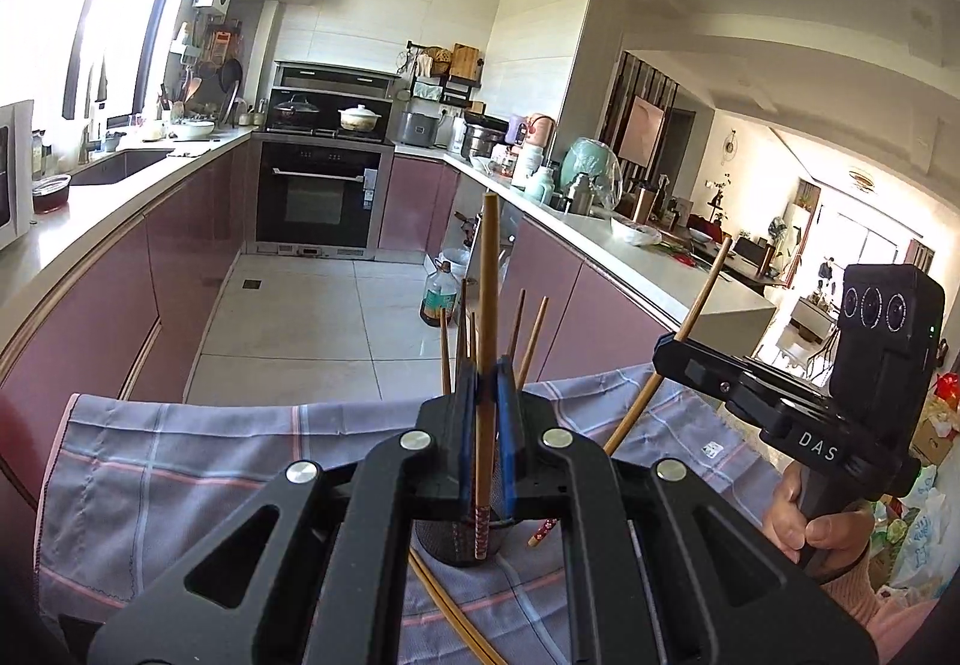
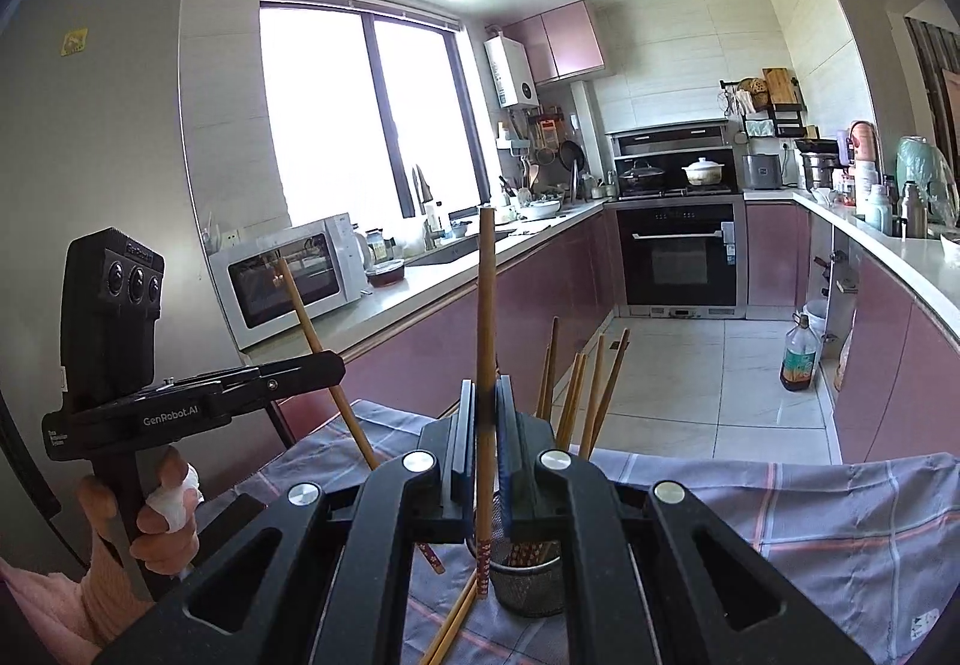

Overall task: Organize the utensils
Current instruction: 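Lower the left tool's chopstick into the mesh cup while the right tool lowers its own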

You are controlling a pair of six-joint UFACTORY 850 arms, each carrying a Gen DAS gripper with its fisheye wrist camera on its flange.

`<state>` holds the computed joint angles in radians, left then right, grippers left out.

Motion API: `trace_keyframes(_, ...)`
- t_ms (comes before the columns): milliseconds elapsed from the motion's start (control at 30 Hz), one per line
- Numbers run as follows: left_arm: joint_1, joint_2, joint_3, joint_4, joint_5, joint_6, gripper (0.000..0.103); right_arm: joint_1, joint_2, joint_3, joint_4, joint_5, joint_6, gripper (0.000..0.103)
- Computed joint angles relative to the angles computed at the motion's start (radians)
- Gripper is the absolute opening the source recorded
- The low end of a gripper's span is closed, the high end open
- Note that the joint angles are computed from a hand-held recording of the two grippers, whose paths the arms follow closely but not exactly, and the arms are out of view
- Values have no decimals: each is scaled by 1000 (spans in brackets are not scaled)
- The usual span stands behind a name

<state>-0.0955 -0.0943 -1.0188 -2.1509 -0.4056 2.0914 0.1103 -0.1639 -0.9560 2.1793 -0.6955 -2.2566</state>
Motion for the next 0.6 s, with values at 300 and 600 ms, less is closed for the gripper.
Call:
trace_keyframes(300, -31, -31, -51, -78, 27, 77, 7, 5, -25, -37, 70, 9, -53, 5)
trace_keyframes(600, -57, -58, -78, -123, 81, 128, 7, 18, -70, -66, 88, 54, -57, 5)
